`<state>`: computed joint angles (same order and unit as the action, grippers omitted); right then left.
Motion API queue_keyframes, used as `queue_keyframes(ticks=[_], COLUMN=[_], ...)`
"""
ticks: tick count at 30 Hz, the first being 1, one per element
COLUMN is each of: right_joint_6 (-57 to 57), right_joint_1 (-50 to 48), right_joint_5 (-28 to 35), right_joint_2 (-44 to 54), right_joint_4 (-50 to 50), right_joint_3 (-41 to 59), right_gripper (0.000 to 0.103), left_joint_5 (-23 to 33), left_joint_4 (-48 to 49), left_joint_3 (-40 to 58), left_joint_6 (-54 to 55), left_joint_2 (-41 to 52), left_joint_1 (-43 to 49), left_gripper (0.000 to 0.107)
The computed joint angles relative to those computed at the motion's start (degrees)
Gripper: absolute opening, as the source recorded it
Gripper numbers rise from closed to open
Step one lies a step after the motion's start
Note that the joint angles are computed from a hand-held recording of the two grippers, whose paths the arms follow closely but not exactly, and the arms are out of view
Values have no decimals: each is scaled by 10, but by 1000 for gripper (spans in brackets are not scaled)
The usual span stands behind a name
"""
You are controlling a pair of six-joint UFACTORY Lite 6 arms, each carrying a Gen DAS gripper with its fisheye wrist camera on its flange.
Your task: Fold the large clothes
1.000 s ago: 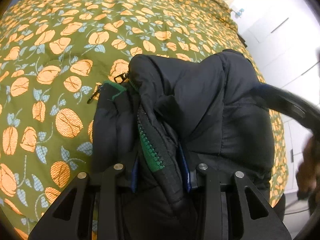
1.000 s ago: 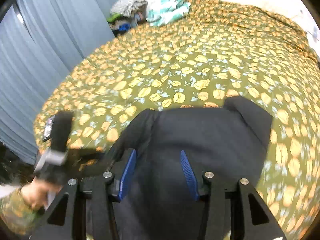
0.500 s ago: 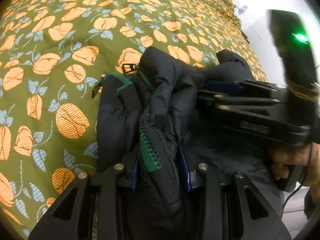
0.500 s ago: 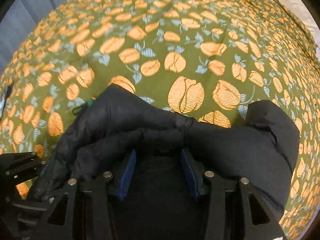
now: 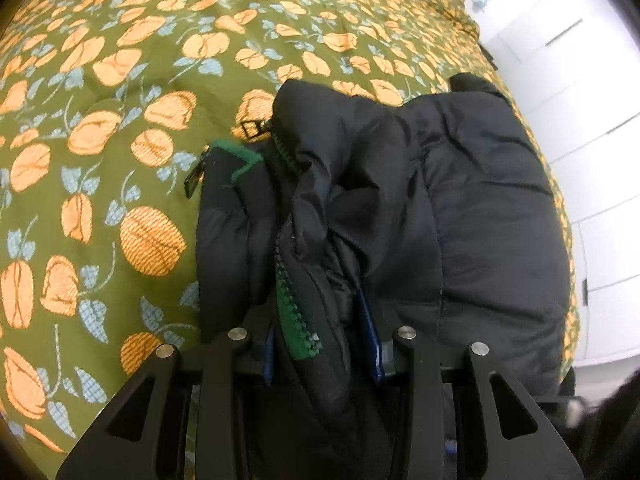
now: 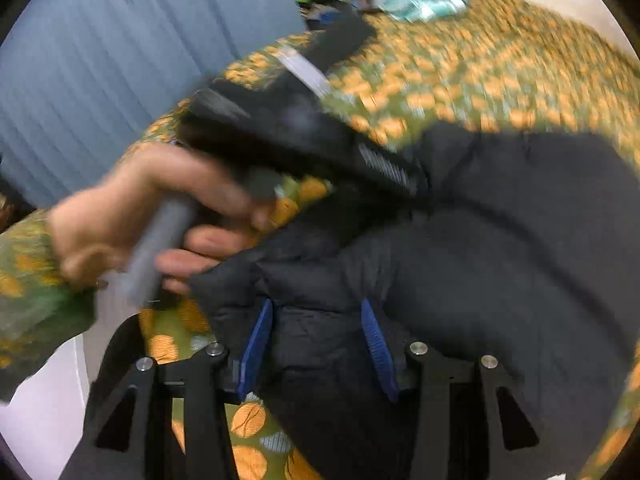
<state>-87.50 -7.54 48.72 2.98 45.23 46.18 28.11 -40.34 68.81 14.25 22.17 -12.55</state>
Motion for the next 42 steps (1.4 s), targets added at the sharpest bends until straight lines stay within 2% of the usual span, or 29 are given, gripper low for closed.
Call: queue_keyframes(ticks=[4, 7, 10, 11, 13, 15, 17, 19, 22, 27, 30, 33, 36, 39, 41, 42], right_joint_6=[-27, -74, -115, -111, -74, -72, -77, -96, -108, -138, -169, -180, -202, -205, -157, -115], right_joint_1=[46, 68, 89, 86, 74, 59, 50, 42, 37, -5, -22, -29, -46, -47, -60, -82], right_joint_5=[-107, -171, -213, -210, -187, -169, -160, -160, -162, -121, -110, -104, -98, -99, -67, -23], right_joint_2=[-11, -10, -49, -57, -68, -70, -79, -86, -93, -94, -100, -97, -87, -76, -87, -96], right_joint_4=[30, 84, 120, 114, 75, 64, 64, 73, 77, 68, 80, 86, 95, 103, 65, 25], right_joint_3=[-54, -86, -126, -129, -120, -113, -117, -124, -130, -125, -140, -141, -137, -132, -113, -88], right_gripper=[45, 45, 45, 45, 45, 45, 45, 45, 46, 46, 46, 45, 45, 46, 47, 47], left_joint_5=[-14, -42, -62, -58, -13, 30, 47, 57, 74, 88, 115, 131, 143, 124, 114, 107], left_joint_4=[-28, -52, -81, -77, -50, -91, -122, -132, -155, -360, -454, -485, -462, -361, -319, -301], left_joint_3=[-12, -26, -49, -52, -51, -73, -108, -143, -178, -210, -202, -161, -92, 21, 57, 68], left_joint_6=[18, 25, 21, 12, -26, 17, 64, 96, 143, 339, 428, 455, 427, 315, 266, 250], left_joint_2=[6, 7, -7, -16, -46, -100, -157, -204, -193, -115, -69, -18, 39, 115, 130, 130], left_joint_1=[6, 2, -2, -1, 15, 46, 71, 94, 119, 125, 110, 93, 80, 48, 35, 29], left_gripper=[35, 36, 38, 39, 42, 56, 86, 95, 94, 94, 94, 96, 101, 103, 102, 101])
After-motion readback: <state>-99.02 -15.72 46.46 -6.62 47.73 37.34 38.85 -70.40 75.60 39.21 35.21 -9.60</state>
